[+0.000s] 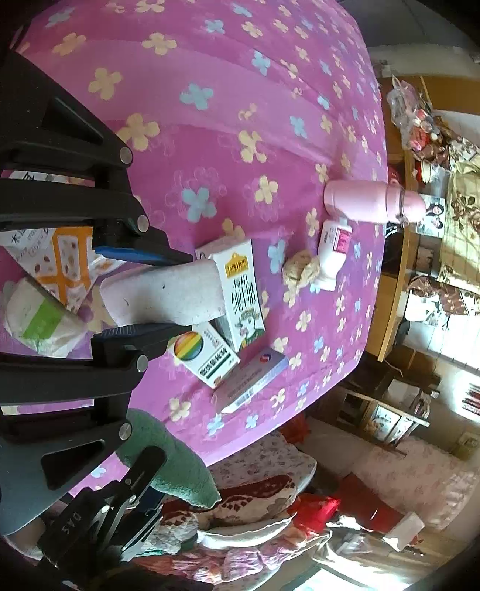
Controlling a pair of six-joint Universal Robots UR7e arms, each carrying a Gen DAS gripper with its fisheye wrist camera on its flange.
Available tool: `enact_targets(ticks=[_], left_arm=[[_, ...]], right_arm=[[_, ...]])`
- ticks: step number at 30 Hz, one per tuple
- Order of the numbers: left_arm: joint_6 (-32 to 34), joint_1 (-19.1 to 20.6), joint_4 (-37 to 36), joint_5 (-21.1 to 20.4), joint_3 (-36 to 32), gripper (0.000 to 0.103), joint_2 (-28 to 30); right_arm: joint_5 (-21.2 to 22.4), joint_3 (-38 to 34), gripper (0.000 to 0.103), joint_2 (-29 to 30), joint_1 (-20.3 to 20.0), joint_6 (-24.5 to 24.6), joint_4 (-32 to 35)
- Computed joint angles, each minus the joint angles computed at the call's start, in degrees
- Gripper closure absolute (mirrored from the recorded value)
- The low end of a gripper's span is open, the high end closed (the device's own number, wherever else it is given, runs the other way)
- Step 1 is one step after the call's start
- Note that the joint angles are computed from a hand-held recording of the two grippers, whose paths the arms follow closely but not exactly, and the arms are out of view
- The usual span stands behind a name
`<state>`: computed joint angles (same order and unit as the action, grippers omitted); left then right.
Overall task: Collect trash
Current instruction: 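Grasp the white sponge with left gripper while right grasps green towel, then carry the sponge with left gripper while right carries towel toward the white bucket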
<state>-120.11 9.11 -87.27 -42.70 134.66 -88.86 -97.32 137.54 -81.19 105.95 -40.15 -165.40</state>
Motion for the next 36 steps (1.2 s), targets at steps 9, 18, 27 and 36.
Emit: enact_targets(ticks=[9,18,27,36], left_arm=[[5.47,1.42,-3.96,1.44,-2.19,0.078,4.60],[12.31,3.61,-11.24,2.63,-4.03,0.077,9.72],[18.10,5.31,-16.34,3.33,-6.57,0.077,14.93],[23.51,6.72,-21.28,3.50,-8.39,0.077,19.14]], right_arm=[[-0.83,0.00,0.064,-1.25,-1.10,-1.38,0.03],[-1.62,-0.31,0.064,-3.61,-3.98,-3.14,0.63],[-1.85,-1.21,0.064,-5.86,-7.15,-3.87,2.15],[-2.07,-2.50,0.063,-7.68,-9.82,-4.27,3.67]])
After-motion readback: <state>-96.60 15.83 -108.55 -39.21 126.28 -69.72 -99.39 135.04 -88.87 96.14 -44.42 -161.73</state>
